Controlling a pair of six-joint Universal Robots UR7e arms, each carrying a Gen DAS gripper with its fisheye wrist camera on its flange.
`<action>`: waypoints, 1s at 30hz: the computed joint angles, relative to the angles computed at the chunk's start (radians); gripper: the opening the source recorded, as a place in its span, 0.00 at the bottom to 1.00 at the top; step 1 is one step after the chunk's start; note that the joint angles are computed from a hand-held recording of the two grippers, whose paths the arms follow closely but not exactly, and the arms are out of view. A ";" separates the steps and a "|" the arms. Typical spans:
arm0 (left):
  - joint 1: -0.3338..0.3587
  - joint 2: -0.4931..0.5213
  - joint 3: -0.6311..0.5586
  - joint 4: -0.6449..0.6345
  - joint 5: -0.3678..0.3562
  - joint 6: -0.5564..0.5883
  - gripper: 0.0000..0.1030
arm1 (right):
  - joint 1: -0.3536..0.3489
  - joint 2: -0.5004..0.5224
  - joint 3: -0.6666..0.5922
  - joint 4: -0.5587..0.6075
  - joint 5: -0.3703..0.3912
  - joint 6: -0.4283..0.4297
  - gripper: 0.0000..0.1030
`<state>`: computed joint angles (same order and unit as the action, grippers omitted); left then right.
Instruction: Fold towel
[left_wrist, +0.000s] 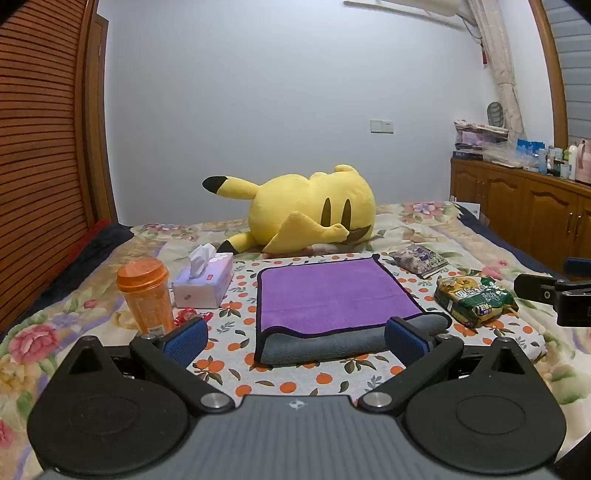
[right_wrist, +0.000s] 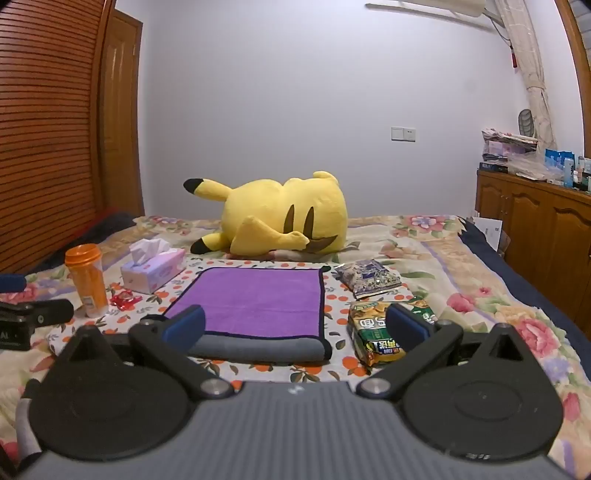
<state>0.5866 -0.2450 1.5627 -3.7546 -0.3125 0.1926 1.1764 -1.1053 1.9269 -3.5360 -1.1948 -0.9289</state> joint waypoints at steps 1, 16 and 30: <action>0.000 0.001 -0.001 -0.002 0.000 0.003 1.00 | -0.001 0.001 0.000 -0.001 0.005 0.004 1.00; 0.000 0.005 -0.006 -0.016 0.001 0.018 1.00 | -0.003 0.000 -0.003 0.005 0.003 0.004 1.00; 0.000 0.006 -0.008 -0.022 0.001 0.023 1.00 | -0.001 0.001 -0.002 0.003 0.002 0.006 1.00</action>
